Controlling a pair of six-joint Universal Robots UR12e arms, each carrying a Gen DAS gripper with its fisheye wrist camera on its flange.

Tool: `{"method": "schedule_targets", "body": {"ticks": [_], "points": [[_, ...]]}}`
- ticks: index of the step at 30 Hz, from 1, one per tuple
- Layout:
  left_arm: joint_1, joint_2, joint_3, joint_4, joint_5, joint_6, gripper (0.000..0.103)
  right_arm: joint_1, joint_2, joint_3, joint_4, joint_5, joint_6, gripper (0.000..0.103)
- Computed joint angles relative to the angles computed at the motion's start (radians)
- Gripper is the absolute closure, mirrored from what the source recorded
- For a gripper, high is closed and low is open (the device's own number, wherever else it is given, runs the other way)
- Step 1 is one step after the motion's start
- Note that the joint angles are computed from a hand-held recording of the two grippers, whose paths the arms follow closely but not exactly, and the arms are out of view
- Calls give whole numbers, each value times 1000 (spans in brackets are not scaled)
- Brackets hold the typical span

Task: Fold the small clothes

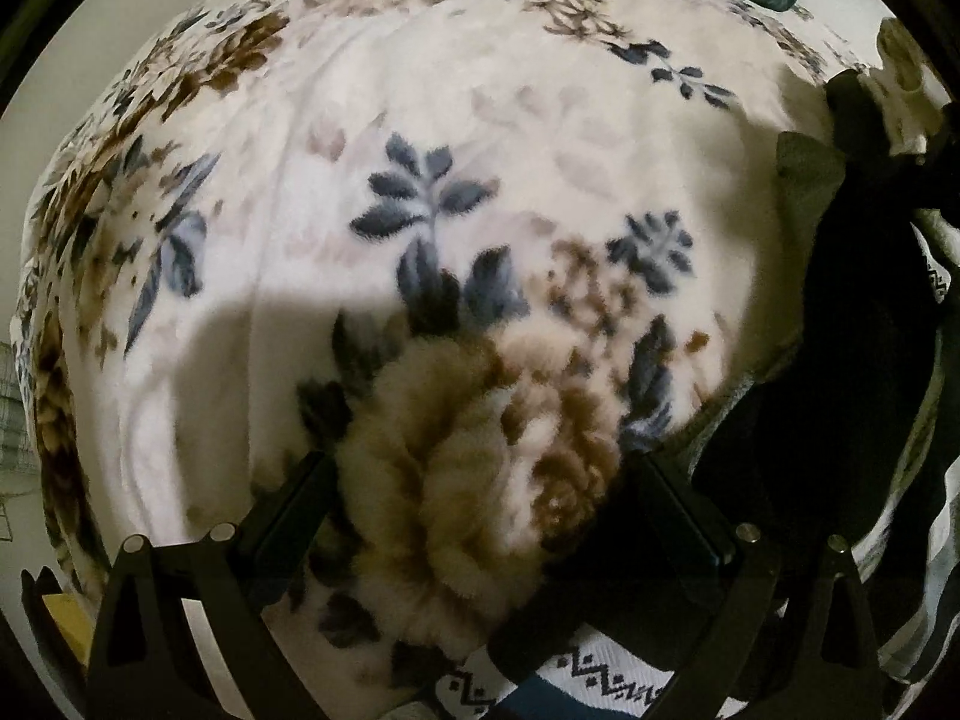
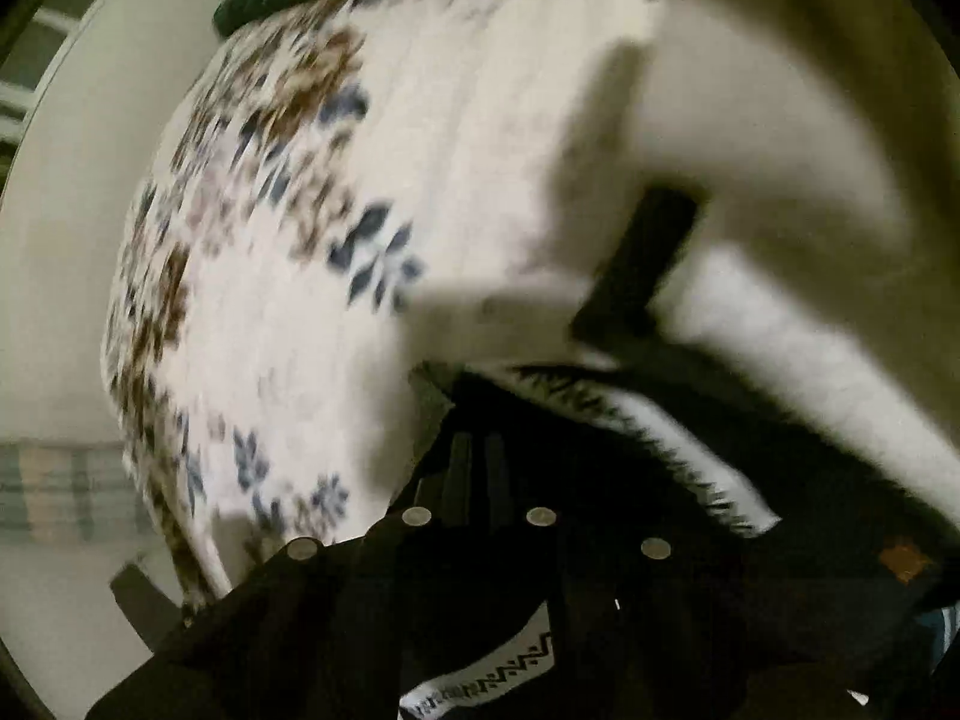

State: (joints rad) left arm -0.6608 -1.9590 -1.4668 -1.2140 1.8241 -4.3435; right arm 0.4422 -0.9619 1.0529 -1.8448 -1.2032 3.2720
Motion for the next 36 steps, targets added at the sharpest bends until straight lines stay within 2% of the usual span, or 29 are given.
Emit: {"method": "schedule_targets", "body": {"ticks": [3, 7, 8, 9, 10, 11, 12, 13, 16, 18, 19, 23, 26, 28, 30, 33, 36], "points": [[2, -5, -1, 7, -4, 1, 2, -5, 1, 0, -27, -60, 56, 100], [8, -1, -2, 7, -17, 9, 2, -14, 24, -32, 61, -43, 71, 99], [10, 3, -5, 12, -22, 12, 2, -20, 22, -29, 70, -16, 79, 93], [11, 11, -10, 24, -22, 13, 2, -27, 16, -22, 78, 12, 91, 80], [16, 19, -16, 31, -21, 17, 2, -36, 2, -4, 73, 39, 108, 72], [16, 30, -21, 38, -13, 16, 2, -47, -24, 30, 44, 66, 126, 58], [16, 38, -24, 43, -7, 17, 2, -56, -52, 67, 13, 79, 142, 49], [15, 45, -26, 46, 1, 19, 2, -66, -84, 106, -16, 88, 160, 47], [10, 68, -29, 51, 34, 43, 2, -112, -220, 268, -97, 93, 238, 47], [6, 75, -24, 54, 39, 68, 2, -144, -300, 356, -110, 73, 285, 47], [6, 76, -20, 55, 38, 78, 2, -165, -355, 409, -105, 42, 314, 47], [-10, 54, 26, 64, 27, 116, 2, -244, -503, 546, -74, -76, 407, 44], [-28, 25, 70, 59, 22, 139, 2, -319, -572, 621, -55, -124, 447, 44], [-40, 3, 106, 44, 25, 156, 2, -369, -599, 665, -66, -142, 441, 44], [-64, -24, 147, 25, 47, 170, 2, -409, -604, 693, -76, -124, 423, 44], [-101, -65, 211, -28, 82, 171, 2, -471, -587, 725, -91, -45, 358, 44], [-147, -108, 277, -101, 97, 132, 2, -496, -546, 727, -81, 26, 271, 44]]}}
